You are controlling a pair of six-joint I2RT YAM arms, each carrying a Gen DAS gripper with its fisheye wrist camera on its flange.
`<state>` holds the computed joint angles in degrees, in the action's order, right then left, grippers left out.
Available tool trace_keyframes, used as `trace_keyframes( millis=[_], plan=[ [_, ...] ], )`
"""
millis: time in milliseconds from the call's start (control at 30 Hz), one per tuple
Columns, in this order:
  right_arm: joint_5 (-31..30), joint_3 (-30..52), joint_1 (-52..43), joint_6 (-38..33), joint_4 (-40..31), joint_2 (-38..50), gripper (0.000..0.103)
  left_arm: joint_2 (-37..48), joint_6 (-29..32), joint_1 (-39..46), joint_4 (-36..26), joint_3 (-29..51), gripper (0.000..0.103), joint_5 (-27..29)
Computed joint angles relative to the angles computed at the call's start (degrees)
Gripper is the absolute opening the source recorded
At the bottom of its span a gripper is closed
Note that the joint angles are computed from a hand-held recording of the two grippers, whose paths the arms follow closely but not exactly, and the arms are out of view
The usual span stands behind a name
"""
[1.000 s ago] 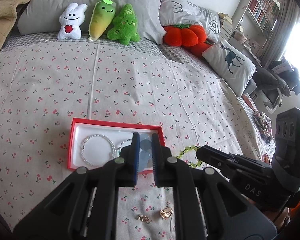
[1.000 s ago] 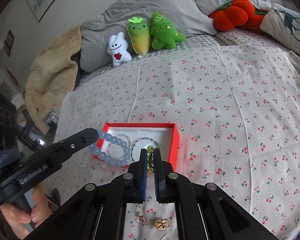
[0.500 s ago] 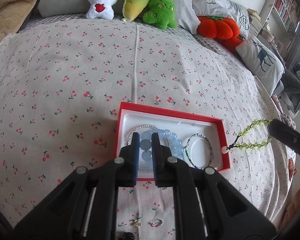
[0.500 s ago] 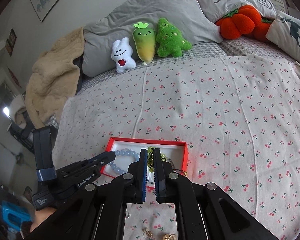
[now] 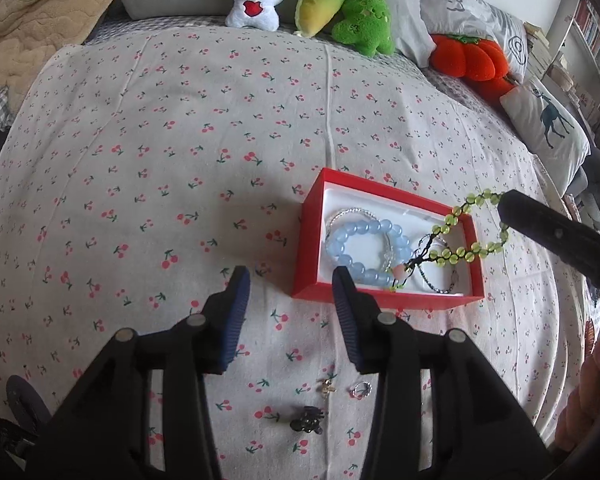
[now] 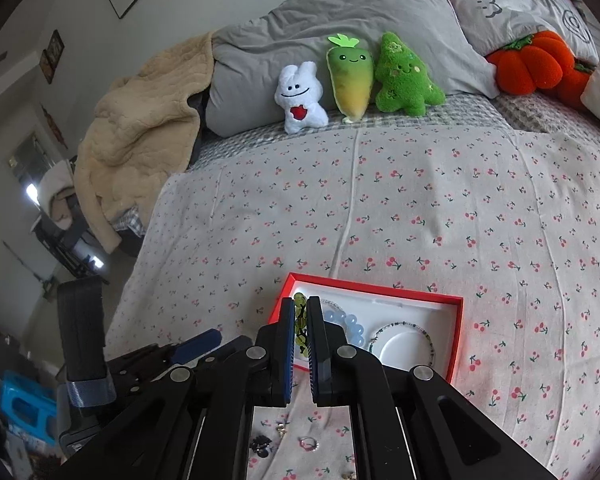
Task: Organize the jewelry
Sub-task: 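Open the right tool to drop the green bracelet into the red box, then lower the left tool onto the black claw clip and close it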
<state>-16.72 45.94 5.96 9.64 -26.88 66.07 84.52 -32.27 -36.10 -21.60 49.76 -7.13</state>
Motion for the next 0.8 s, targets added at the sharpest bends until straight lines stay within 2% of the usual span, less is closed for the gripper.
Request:
trace_keyframes(
  millis=[300, 467, 533, 633, 733, 767, 800],
  plan=[
    [3.55, -2.73, -8.11, -5.22, 2.50, 9.42, 0.006, -0.55, 0.71, -1.78, -0.07, -2.83, 0.052, -0.32],
    [3.72, -3.22, -10.35, -6.75, 2.96, 10.05, 0.007, -0.67, 0.10, -2.44, -0.72, -2.40, 0.061, 0.48],
    [3.43, -3.14, -11.08, -6.80, 2.20, 9.37, 0.009, -0.77, -0.56, -2.87, -1.35, -2.04, 0.068, 0.98],
    [3.02, -2.96, -11.72, -7.62, -0.22, 7.56, 0.011, -1.44, -1.27, -3.90, -2.79, -1.89, 0.071, 1.51],
    [3.51, -3.38, -11.98, -9.75, -3.31, 4.67, 0.015, -2.36, -0.97, -5.55, -5.04, -1.87, 0.078, 0.42],
    [3.86, -3.62, -11.99, -10.52, -4.40, 3.45, 0.018, -3.13, -1.00, -6.10, -5.29, -2.38, 0.080, -0.17],
    [3.98, -3.96, -12.19, -11.02, -5.39, 2.20, 0.026, -3.95, -1.06, -6.51, -5.39, -3.01, 0.081, -0.53]
  ],
)
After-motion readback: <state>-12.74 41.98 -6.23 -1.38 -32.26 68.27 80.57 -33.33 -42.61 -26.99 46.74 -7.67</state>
